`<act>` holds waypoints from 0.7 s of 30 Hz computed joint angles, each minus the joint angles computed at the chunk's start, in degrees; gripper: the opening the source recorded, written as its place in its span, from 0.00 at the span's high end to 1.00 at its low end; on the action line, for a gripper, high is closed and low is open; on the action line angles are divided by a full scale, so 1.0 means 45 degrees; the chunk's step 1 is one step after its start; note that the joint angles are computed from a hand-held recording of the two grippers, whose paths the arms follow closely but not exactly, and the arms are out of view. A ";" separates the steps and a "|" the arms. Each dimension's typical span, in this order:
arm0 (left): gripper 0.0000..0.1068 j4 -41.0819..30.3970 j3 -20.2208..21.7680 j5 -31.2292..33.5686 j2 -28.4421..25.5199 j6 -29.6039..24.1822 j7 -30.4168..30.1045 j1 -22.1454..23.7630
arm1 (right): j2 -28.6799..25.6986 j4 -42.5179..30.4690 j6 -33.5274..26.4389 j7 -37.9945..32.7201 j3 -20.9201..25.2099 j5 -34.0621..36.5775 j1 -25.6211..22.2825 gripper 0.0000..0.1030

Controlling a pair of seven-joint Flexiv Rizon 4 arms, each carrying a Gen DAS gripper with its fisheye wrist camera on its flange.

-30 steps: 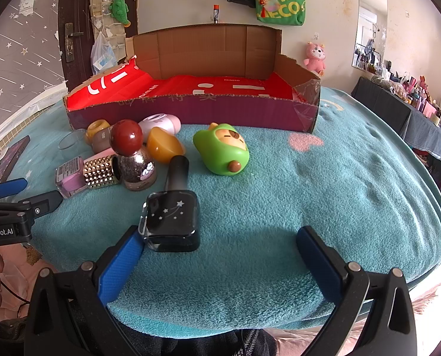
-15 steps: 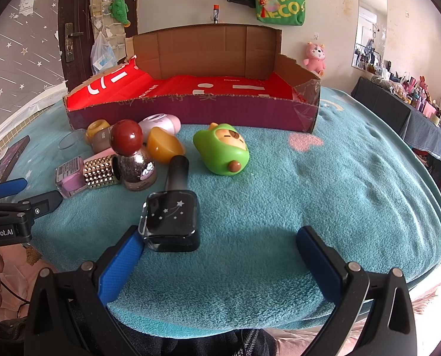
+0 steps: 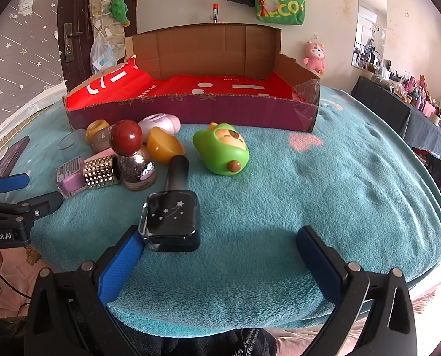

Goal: Organize rigid objects
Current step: 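Lower the left tool onto the clear cup while the right tool grasps the black nail polish bottle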

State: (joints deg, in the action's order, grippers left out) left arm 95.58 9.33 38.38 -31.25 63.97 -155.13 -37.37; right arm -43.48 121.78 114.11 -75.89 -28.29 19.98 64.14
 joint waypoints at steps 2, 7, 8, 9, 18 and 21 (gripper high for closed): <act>0.04 0.0055 -0.0125 -0.0126 0.0016 0.0057 0.0272 0.0133 | 0.0014 -0.0016 -0.0054 0.0007 -0.0054 0.0014 0.0058 0.00; 0.04 0.0101 -0.0269 -0.0544 -0.0035 0.0127 0.0662 0.0315 | 0.0046 -0.0018 -0.0173 0.0066 -0.0212 -0.0023 0.0227 0.00; 0.04 0.0164 -0.0261 -0.0610 -0.0035 0.0244 0.0655 0.0340 | 0.0051 -0.0014 -0.0132 0.0082 -0.0188 -0.0047 0.0210 0.00; 0.04 0.0196 -0.0252 -0.0650 -0.0038 0.0305 0.0729 0.0347 | -0.0020 0.0003 0.0100 0.0045 -0.0015 -0.0121 -0.0034 0.00; 0.05 0.0547 -0.0050 -0.0747 0.0115 0.0960 0.0699 0.0272 | -0.0109 0.0080 0.1001 -0.0684 0.0131 0.0531 0.0130 0.00; 0.05 0.0738 -0.0135 -0.1030 0.0191 0.1355 0.1000 0.0416 | -0.0044 0.0041 0.1411 -0.1277 0.0339 0.0882 0.0127 0.02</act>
